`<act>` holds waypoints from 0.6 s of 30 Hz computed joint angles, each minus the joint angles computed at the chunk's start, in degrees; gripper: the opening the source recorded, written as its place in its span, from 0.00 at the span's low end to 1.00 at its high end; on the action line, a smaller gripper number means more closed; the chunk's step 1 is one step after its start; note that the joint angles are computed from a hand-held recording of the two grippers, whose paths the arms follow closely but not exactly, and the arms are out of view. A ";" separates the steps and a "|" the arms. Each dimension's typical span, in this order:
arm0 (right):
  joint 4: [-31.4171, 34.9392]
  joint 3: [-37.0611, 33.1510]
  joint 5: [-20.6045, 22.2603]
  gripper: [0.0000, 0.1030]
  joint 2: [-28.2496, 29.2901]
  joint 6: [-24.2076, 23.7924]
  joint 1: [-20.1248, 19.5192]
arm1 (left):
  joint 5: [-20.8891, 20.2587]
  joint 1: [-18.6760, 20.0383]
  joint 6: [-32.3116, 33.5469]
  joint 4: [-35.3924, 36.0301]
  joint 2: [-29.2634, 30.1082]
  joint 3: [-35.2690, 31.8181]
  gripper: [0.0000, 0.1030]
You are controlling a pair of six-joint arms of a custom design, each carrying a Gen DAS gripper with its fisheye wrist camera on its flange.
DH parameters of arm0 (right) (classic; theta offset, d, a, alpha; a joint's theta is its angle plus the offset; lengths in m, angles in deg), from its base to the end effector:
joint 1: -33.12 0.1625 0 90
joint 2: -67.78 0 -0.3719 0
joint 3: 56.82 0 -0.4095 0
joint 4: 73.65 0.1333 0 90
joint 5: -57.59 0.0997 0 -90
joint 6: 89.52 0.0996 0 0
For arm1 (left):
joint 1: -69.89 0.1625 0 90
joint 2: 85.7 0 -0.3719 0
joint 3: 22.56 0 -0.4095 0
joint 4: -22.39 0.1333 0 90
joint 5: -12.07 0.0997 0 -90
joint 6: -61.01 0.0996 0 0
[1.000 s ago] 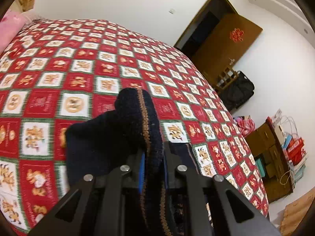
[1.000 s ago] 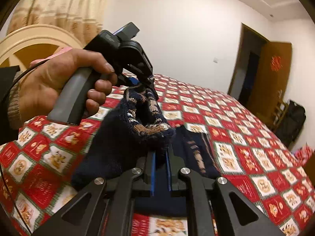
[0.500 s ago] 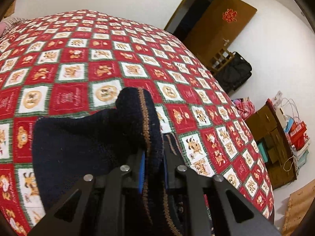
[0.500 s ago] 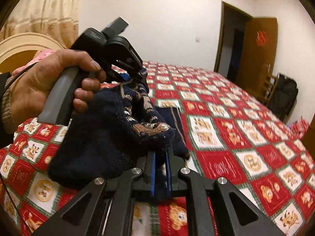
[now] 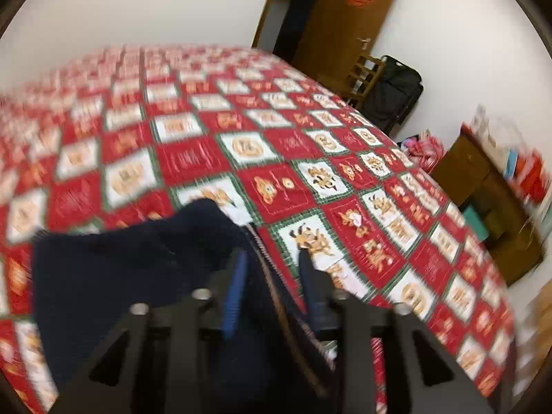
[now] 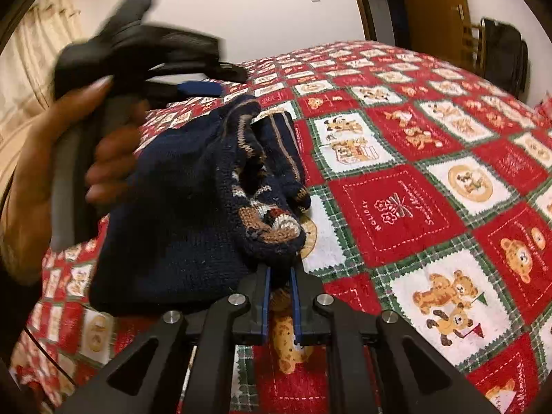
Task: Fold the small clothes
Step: 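Turn the lifted sweater over and lay it on the quilt with both tools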
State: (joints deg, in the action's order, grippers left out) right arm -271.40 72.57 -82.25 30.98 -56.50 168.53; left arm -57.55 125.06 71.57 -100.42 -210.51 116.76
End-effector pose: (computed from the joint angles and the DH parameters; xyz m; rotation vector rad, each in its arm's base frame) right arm 0.3195 -0.2347 -0.0597 0.1138 -2.4522 0.9723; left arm -0.0381 -0.3489 0.3079 1.0094 2.6245 -0.5488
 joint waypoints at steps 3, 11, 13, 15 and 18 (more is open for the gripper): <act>-0.42 1.75 -1.99 0.15 -1.65 2.63 0.68 | 4.64 -0.99 2.79 2.63 -9.38 2.49 0.59; -17.14 0.54 -3.12 0.66 -0.97 -6.15 0.46 | 4.97 14.62 15.08 2.62 -23.62 3.91 0.67; -15.82 -2.45 2.37 0.66 -1.72 -12.33 -2.49 | 2.06 18.78 17.60 2.74 -25.00 4.24 0.67; -8.32 -5.58 7.24 0.66 -3.22 -13.03 -6.19 | 2.21 19.11 19.14 4.44 -27.50 5.76 0.67; 3.20 -8.97 14.55 0.42 -5.03 -9.52 -12.31 | 4.55 17.55 21.66 5.56 -31.48 8.99 0.68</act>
State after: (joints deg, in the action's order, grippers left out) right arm -268.20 63.60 -67.70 25.95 -66.02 156.22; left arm -53.00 142.61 93.23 -94.86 -241.99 125.75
